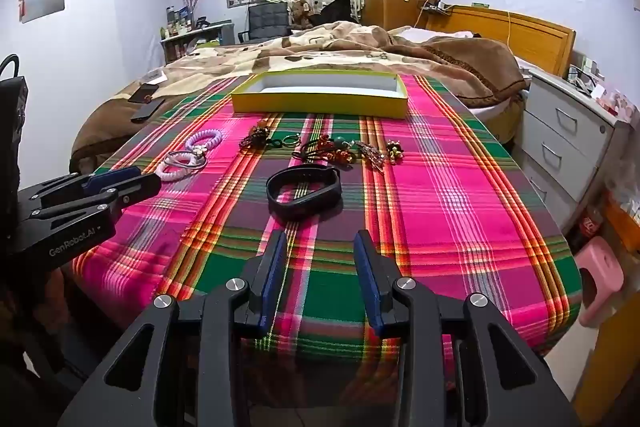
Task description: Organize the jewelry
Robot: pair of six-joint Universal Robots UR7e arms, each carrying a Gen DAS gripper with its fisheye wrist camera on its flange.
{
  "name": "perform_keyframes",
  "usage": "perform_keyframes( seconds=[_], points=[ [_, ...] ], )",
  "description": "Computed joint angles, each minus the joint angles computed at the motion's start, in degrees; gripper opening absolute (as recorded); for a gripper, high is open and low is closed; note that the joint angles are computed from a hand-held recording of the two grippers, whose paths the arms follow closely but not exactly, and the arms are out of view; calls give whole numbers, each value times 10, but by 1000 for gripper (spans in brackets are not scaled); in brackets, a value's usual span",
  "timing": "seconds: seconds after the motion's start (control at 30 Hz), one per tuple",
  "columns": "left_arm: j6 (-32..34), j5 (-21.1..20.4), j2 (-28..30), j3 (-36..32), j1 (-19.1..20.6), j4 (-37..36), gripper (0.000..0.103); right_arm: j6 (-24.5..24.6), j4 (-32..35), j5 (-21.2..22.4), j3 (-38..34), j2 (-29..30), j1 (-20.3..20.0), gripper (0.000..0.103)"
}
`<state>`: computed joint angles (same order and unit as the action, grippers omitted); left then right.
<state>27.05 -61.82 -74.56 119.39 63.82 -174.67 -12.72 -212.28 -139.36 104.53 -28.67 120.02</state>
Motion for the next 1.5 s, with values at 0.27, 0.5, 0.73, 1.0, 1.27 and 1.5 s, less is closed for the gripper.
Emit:
perform_keyframes(
  seconds=[0.27, 0.5, 0.73, 1.0, 1.27, 1.5],
  points=[
    [0, 0, -10, -8, -2, 16, 32, 12, 12, -2, 3, -5, 3, 36],
    [-6, 1, -17, 12, -6, -11, 32, 5, 3, -1, -2, -2, 4, 36],
    [-7, -3, -20, 10, -5, -2, 32, 5, 0, 0, -2, -2, 5, 36],
    [-6, -3, -18, 13, -4, -9, 32, 6, -1, -2, 2, -4, 5, 36],
    [-6, -4, -17, 13, -3, -10, 32, 6, 0, -3, 2, -3, 6, 36],
    [-8, -2, -18, 14, -5, -8, 32, 8, 1, -3, 1, -4, 6, 36]
  ],
)
